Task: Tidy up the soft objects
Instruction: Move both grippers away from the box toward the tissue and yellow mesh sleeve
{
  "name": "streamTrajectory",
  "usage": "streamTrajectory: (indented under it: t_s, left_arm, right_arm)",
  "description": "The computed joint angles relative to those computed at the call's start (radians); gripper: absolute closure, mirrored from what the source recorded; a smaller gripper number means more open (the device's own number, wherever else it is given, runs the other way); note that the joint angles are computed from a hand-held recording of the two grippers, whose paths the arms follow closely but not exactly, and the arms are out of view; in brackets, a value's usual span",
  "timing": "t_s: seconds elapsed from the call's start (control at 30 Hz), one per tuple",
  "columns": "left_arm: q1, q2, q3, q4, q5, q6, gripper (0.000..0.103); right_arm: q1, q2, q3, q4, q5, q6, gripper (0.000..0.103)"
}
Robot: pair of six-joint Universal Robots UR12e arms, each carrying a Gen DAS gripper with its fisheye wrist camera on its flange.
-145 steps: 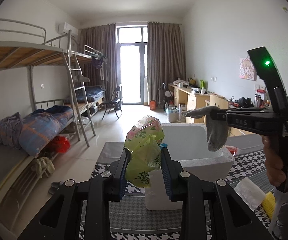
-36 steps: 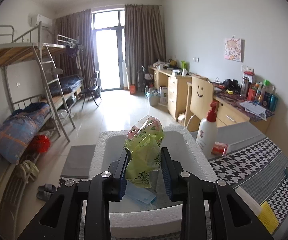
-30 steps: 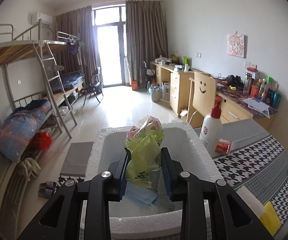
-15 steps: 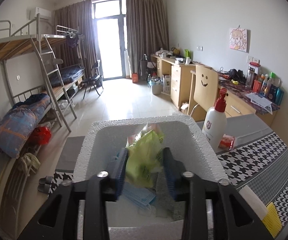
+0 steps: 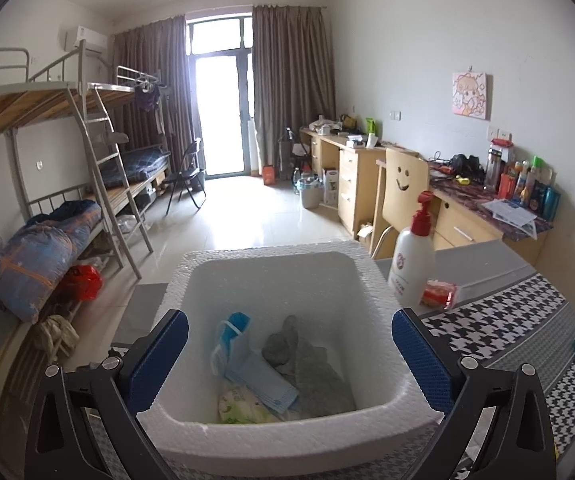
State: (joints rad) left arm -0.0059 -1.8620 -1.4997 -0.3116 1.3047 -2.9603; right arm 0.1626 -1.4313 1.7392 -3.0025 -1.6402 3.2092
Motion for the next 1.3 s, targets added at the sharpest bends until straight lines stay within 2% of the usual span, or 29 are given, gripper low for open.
streamTrajectory:
  t_s: [0.57, 1.2, 1.3]
  left_arm:
    - [-0.003, 0.051, -0.069, 0.090, -0.083, -0.009, 0.001]
    - [-0.009, 0.099, -0.146, 0.139, -0.153, -0.001, 0.001]
    - [-0.018, 0.101, -0.157, 0.167, -0.136, -0.003, 0.001]
  right_arm:
    - [-0.006, -0.022, 0.025, -0.016, -0.002, 0.007, 0.009]
    - [-0.008, -0.059, 0.073, -0.043, -0.012, 0.012, 0.009]
    - [-0.009, -0.062, 0.076, -0.044, -0.015, 0.014, 0.009]
